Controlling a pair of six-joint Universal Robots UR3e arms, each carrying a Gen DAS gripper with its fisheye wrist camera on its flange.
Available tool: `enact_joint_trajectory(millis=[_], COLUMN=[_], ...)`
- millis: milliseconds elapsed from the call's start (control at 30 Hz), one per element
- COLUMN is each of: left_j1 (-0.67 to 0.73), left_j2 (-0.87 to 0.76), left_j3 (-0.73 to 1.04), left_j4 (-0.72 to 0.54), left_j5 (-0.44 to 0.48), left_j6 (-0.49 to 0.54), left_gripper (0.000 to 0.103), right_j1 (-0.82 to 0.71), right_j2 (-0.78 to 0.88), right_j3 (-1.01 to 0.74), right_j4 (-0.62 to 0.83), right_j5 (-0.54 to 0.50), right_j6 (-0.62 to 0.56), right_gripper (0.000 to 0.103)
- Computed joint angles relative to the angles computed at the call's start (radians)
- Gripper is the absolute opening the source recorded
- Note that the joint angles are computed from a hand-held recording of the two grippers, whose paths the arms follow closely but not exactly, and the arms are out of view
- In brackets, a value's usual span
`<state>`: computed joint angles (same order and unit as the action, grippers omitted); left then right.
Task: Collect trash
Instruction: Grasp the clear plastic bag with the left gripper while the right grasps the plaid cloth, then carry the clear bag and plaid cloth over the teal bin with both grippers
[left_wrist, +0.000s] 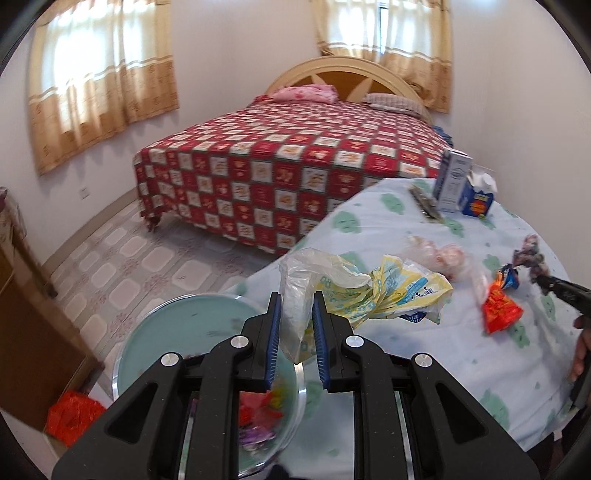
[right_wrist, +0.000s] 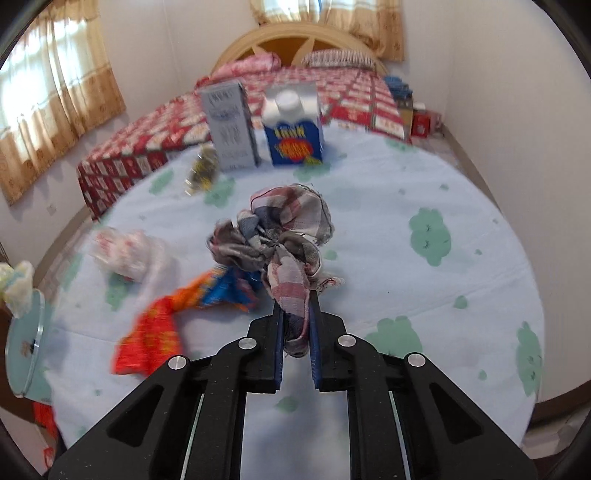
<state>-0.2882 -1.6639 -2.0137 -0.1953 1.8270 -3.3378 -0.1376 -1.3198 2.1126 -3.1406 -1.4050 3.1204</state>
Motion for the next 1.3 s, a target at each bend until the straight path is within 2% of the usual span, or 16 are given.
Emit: enact_joint_trajectory(millis=[133, 267, 500, 767, 1300], left_j1=[0.053, 0.093, 0.209, 0.236, 0.251], left_j2=[0.118, 0.217, 0.364, 0.412, 0.461], left_j3=[-0.120, -0.202, -0.310, -0.336, -0.380], left_j4=[0.017, 0.018, 0.006, 0.003, -0.004], left_j5=[-0.014, -0.023, -0.080, -0.111, -0.110], left_j6=[0.010, 0.030, 0.056, 0.056, 0.068], left_gripper=[0.017, 0.017, 0.017, 0.017, 0.017], right_j1=[0.075, 0.170, 0.321, 0.433, 0.544], right_j2=[-0.057, -0.073, -0.010, 0.031, 0.084], right_j3=[0.018, -0.040, -0.158, -0.203, -0.254], right_j4=[-0.025, 0.013, 0.043, 0.044, 0.039], right_j5=[-0.017, -0.044, -0.119, -0.177, -0.233], right_j6=[0.033, 0.056, 0.089, 0.120, 0.113], right_gripper=[0.012, 0.012, 0.012, 0.012, 0.012])
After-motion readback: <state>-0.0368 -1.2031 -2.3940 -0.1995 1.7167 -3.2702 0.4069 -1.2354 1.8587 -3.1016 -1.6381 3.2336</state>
